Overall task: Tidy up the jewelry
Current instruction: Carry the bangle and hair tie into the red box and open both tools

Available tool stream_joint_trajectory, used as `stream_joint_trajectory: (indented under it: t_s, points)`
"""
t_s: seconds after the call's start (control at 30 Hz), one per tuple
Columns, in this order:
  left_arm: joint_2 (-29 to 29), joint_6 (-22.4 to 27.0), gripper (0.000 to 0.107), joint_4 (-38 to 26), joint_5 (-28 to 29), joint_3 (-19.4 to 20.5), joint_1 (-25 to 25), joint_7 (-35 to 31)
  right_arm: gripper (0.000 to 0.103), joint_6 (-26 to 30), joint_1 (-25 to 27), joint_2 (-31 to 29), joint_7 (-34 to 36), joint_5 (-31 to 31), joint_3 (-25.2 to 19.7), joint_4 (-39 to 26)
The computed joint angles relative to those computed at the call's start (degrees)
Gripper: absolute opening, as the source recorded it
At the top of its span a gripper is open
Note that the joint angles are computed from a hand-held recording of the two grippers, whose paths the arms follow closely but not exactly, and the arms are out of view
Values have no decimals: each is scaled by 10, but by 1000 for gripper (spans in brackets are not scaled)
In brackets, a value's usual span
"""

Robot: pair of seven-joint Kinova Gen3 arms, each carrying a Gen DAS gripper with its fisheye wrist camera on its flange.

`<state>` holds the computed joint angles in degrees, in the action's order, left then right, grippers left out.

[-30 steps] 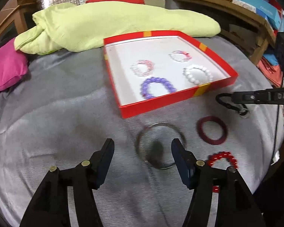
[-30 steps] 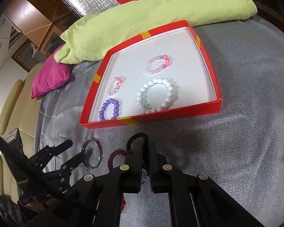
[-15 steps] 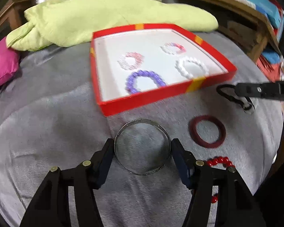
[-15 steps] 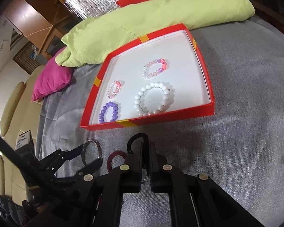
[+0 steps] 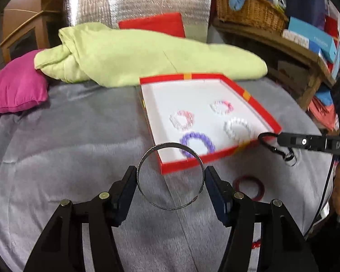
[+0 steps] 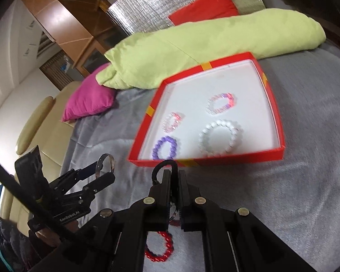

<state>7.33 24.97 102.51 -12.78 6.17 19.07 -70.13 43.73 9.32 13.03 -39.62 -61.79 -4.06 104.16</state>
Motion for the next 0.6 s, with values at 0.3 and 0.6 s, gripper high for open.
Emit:
stream_joint_trajectory:
  t_s: [0.3, 0.6]
  points:
    - [25, -40, 62, -21, -51, -19, 28, 66, 6, -49, -5, 14, -4, -51, -6, -5]
    - [101, -2, 62, -122, -14, -28, 39, 54, 6, -84, 5, 50, -78, -38, -19, -44]
